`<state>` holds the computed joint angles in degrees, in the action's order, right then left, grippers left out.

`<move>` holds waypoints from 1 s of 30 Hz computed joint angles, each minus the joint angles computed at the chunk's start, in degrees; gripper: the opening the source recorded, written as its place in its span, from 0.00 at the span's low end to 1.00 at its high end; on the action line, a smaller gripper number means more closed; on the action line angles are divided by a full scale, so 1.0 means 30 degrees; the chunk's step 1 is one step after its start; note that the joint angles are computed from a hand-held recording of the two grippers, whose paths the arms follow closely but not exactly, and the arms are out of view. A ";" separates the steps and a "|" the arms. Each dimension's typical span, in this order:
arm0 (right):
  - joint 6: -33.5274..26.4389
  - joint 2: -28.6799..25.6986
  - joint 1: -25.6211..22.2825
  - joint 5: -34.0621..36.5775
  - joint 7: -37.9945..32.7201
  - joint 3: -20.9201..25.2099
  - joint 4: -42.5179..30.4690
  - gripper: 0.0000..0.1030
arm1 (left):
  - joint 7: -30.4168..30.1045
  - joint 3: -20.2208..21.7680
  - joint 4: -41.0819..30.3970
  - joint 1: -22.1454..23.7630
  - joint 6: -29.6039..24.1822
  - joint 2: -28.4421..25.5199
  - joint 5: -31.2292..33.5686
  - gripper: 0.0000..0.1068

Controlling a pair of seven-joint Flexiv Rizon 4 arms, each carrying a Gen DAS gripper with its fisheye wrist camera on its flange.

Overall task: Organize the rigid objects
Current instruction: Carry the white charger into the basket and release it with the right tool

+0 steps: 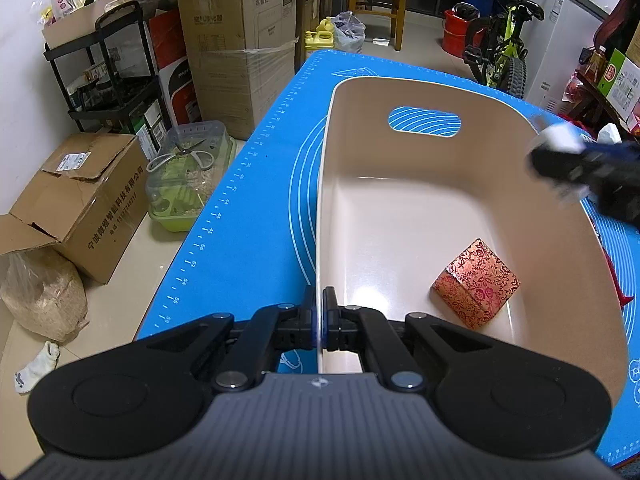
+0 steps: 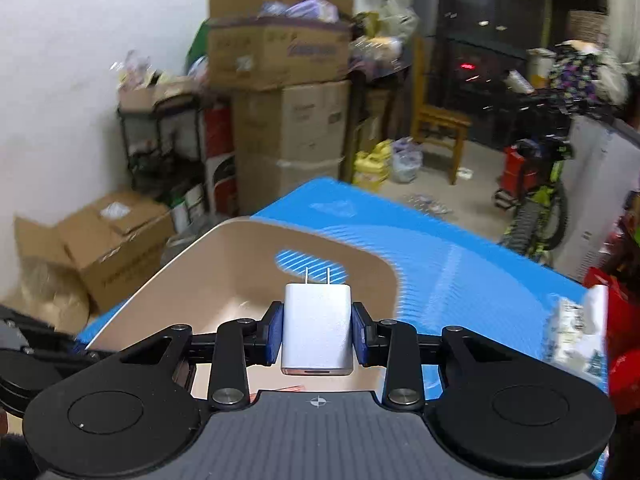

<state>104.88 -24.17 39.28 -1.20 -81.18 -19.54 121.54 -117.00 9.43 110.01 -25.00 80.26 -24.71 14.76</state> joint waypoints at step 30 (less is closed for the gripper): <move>-0.2677 0.1095 -0.1942 -0.6400 0.5466 0.0918 0.1283 0.71 | -0.0103 0.0108 -0.0080 -0.0074 -0.0113 0.0026 0.0423 0.04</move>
<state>96.85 -20.88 33.45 -20.40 -64.78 -16.78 125.39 -117.31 9.76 109.77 -25.22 79.92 -24.63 16.03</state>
